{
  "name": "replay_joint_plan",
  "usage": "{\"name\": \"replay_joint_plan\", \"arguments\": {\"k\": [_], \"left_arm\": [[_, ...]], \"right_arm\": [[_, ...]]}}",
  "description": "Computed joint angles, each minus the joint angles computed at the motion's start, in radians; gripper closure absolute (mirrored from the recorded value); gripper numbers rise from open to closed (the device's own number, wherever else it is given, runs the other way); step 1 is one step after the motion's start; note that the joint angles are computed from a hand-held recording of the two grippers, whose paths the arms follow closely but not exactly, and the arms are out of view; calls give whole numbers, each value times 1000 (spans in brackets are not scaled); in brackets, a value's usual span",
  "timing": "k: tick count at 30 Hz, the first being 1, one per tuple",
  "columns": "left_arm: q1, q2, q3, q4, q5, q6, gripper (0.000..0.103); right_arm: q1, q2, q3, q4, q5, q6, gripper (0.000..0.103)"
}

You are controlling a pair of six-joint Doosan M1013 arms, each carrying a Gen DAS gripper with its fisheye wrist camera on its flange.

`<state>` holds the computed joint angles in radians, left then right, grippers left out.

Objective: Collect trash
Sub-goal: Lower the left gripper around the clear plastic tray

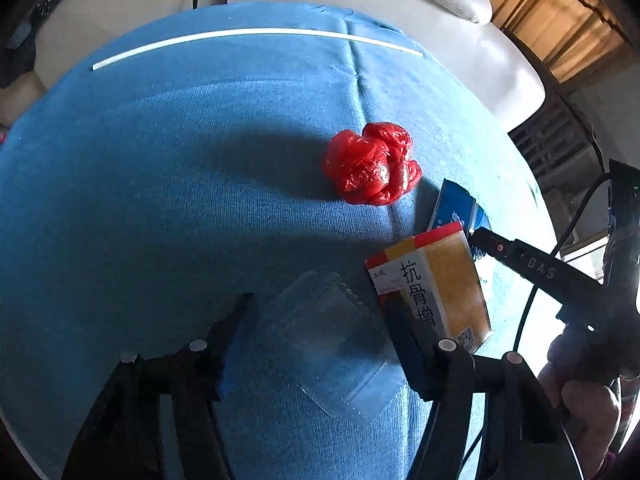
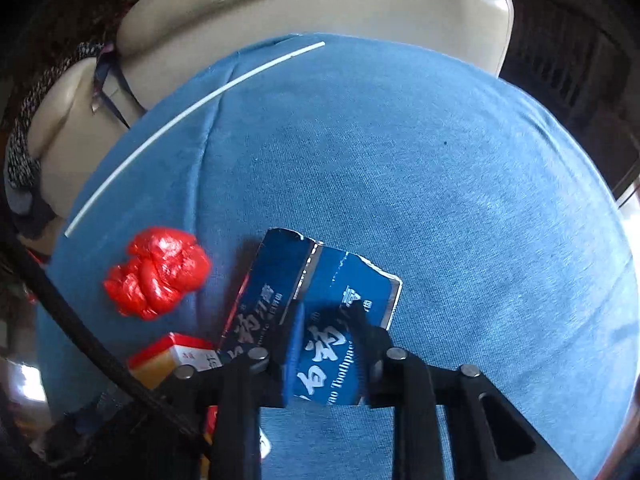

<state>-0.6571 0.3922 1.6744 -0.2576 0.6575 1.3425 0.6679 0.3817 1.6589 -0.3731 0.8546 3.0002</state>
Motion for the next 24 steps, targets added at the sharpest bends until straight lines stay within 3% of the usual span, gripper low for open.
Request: {"name": "replay_joint_plan", "arguments": {"k": [6, 24], "left_arm": [[-10, -21, 21, 45, 9, 13, 42], [-50, -103, 111, 126, -17, 26, 44]], "right_arm": [[18, -30, 32, -39, 4, 38, 86], [77, -133, 174, -54, -67, 171, 88]]}}
